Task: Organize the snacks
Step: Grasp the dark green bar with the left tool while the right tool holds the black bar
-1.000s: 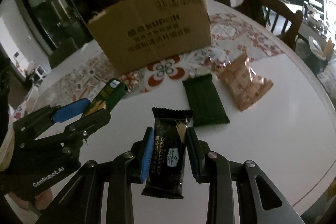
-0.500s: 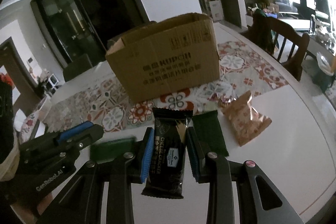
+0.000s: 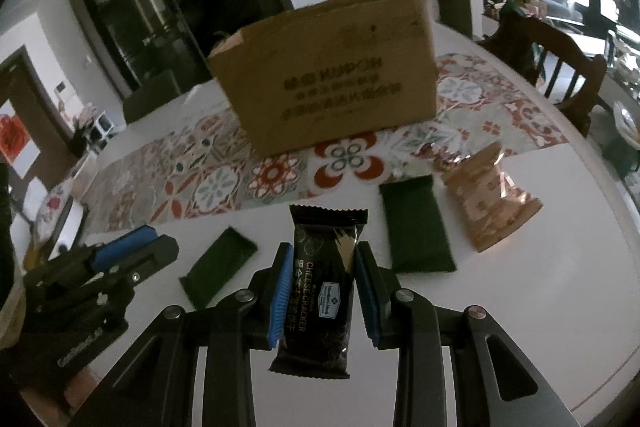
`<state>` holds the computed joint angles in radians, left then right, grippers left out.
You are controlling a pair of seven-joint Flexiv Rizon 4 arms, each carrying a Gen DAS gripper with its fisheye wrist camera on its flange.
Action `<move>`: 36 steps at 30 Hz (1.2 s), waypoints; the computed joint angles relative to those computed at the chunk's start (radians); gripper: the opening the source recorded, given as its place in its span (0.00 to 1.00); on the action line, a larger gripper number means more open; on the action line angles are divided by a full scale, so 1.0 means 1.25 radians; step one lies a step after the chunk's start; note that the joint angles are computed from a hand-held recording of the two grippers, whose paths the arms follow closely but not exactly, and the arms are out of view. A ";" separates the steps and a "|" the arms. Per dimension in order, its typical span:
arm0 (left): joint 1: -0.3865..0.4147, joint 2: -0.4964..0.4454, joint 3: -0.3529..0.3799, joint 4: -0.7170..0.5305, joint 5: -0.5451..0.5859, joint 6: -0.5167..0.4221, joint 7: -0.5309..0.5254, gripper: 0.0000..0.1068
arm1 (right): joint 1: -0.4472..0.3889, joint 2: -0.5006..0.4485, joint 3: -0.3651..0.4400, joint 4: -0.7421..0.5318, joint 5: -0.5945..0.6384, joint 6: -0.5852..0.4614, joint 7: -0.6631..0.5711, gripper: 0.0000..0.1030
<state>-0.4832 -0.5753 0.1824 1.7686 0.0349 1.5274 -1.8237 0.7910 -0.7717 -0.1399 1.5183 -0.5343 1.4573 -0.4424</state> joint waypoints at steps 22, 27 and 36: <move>0.099 -0.093 -0.098 -0.053 -0.067 -0.037 0.208 0.50 | -0.057 -0.085 0.152 -0.146 0.085 -0.155 -0.163 0.31; 0.106 -0.108 -0.104 -0.066 -0.076 -0.052 0.217 0.50 | -0.056 -0.100 0.153 -0.171 0.099 -0.173 -0.177 0.31; 0.101 -0.129 -0.100 -0.079 -0.078 -0.051 0.197 0.46 | -0.053 -0.110 0.147 -0.185 0.108 -0.184 -0.182 0.31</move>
